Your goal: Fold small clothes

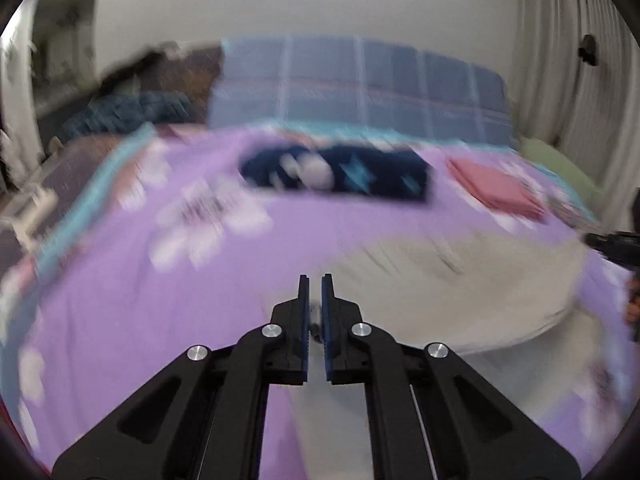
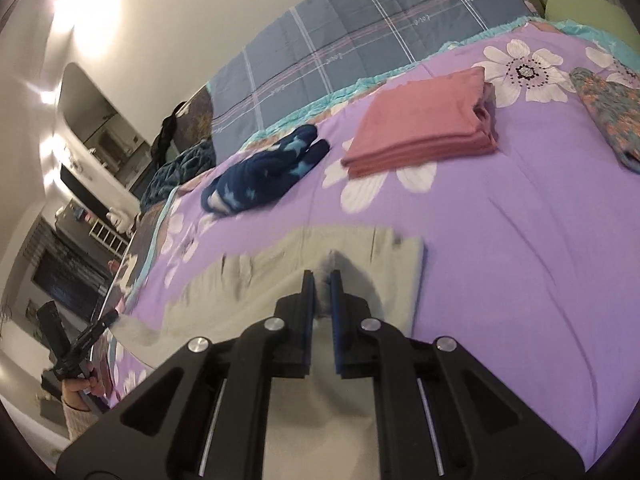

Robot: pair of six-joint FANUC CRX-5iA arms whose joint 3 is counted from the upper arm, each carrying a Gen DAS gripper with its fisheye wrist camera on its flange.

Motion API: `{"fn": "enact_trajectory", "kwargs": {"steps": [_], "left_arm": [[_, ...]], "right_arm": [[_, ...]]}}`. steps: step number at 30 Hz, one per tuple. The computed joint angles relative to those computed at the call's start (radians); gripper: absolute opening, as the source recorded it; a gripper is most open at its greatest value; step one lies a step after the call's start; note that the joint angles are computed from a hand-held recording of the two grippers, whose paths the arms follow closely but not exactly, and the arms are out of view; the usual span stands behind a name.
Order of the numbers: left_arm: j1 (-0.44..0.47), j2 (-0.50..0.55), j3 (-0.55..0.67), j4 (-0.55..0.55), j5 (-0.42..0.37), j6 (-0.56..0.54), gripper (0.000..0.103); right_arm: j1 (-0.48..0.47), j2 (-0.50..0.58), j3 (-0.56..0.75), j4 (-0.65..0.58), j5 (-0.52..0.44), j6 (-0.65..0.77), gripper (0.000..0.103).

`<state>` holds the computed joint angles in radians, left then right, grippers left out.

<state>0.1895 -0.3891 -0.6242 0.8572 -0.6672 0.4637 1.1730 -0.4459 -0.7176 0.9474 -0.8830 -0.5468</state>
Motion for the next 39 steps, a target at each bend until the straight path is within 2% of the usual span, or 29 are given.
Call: {"fn": "enact_trajectory", "kwargs": {"steps": [1,2,3,5,6,7,9,11,14,16,19,25,29,30,32,34,38,39], "left_arm": [[-0.035,0.035,0.009,-0.003,0.069,0.001,0.007],[-0.052,0.086,0.039,-0.045,0.105,0.054,0.008],[-0.053,0.122,0.073,-0.102,0.095,0.135,0.009],[-0.034,0.186,0.121,-0.131,0.021,0.23,0.025],[-0.026,0.199,0.113,-0.1,0.005,0.221,0.04],[-0.025,0.196,0.096,-0.074,0.009,0.192,0.046],[-0.018,0.204,0.087,-0.072,-0.005,0.141,0.051],[-0.015,0.217,0.098,-0.097,-0.03,0.139,0.052],[-0.029,0.248,0.131,-0.168,-0.059,0.177,0.052],[-0.041,0.278,0.161,-0.225,-0.068,0.216,0.052],[-0.046,0.299,0.174,-0.254,-0.058,0.251,0.052],[-0.032,0.326,0.151,-0.15,-0.062,0.184,0.052],[-0.031,0.356,0.165,-0.087,-0.109,0.119,0.051],[-0.034,0.365,0.173,-0.08,-0.116,0.113,0.049],[-0.043,0.387,0.191,-0.067,-0.134,0.097,0.037],[-0.055,0.391,0.196,-0.061,-0.126,0.095,0.013],[-0.068,0.375,0.171,-0.019,-0.1,0.045,0.009],[-0.071,0.362,0.157,-0.006,-0.084,0.026,0.008]], "right_arm": [[-0.049,0.017,0.014,-0.028,0.02,0.001,0.015],[-0.081,0.027,0.019,-0.043,0.027,-0.017,0.023],[-0.103,0.03,0.016,-0.051,0.04,-0.026,0.025],[-0.126,0.027,0.006,-0.058,0.062,-0.025,0.028],[-0.122,0.023,-0.002,-0.055,0.059,-0.007,0.031],[-0.114,0.023,-0.004,-0.053,0.046,0.02,0.034],[-0.101,0.031,0.001,-0.066,0.019,0.084,0.036],[-0.103,0.041,0.007,-0.088,0.023,0.148,0.036],[-0.118,0.087,0.048,-0.131,0.058,0.291,0.036],[-0.128,0.135,0.097,-0.177,0.053,0.396,0.039],[-0.155,0.213,0.172,-0.237,0.03,0.508,0.042],[-0.215,0.269,0.21,-0.271,0.042,0.544,0.043],[-0.237,0.278,0.208,-0.294,0.061,0.554,0.043],[-0.244,0.279,0.207,-0.298,0.071,0.556,0.043],[-0.257,0.274,0.204,-0.308,0.096,0.559,0.043],[-0.264,0.274,0.206,-0.315,0.11,0.566,0.043],[-0.273,0.288,0.231,-0.344,0.109,0.624,0.043],[-0.276,0.294,0.238,-0.357,0.111,0.64,0.032]]}}
